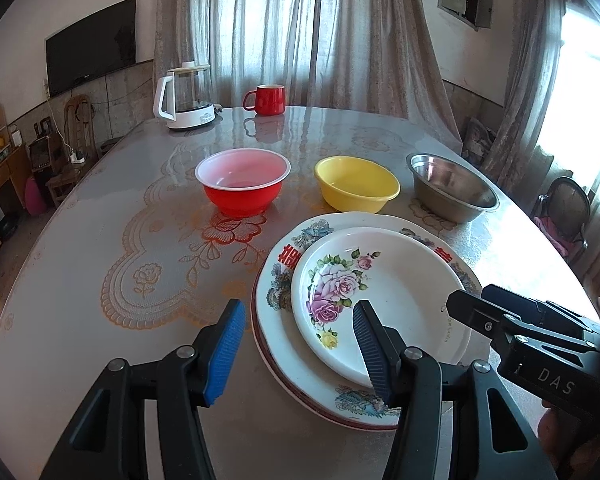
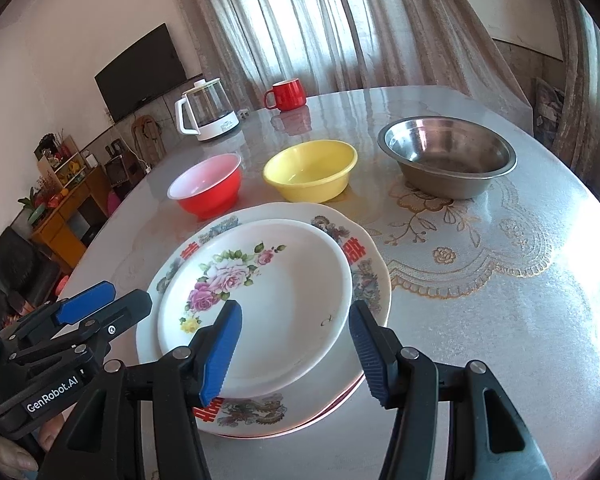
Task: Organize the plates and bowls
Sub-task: 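Open both grippers and withdraw from the pink-rose plate, then move both grippers to the steel bowl's rim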
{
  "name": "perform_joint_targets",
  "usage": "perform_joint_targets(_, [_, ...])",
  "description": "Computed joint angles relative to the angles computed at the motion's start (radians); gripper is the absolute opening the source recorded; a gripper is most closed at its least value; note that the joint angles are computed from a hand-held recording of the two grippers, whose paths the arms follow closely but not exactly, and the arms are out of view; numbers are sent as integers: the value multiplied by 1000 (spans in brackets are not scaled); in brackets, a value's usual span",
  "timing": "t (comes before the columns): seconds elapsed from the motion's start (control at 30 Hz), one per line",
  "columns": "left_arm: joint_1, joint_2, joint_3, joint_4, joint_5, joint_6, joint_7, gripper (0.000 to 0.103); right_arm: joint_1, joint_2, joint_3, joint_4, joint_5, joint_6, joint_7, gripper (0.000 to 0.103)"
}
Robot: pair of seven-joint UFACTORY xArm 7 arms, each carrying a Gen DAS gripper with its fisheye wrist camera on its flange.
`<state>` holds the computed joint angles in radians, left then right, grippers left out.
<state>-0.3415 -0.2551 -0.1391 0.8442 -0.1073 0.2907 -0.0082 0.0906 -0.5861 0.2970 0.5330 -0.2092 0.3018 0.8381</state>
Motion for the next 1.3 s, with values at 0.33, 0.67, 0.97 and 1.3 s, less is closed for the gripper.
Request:
perform_joint_targets(0.33, [0,10,-19,20,41,5,-4,57,4,-32,-31,-36,30,-12,-5,58])
perform_joint_targets(0.67, [-9,42,-47,66,99,5,-6,57,-39,-79,-51,-64,42,5,-11,58])
perform_joint_targets(0.97, [-8,109,-88,138,220,1,-47,57,-118,-110,-84,-75,30,48,-24,58])
perform_joint_targets(1.3, [-44,180,-95,220,308,16,-67,57,-213,-121,-142,-91,32,34,-47,58])
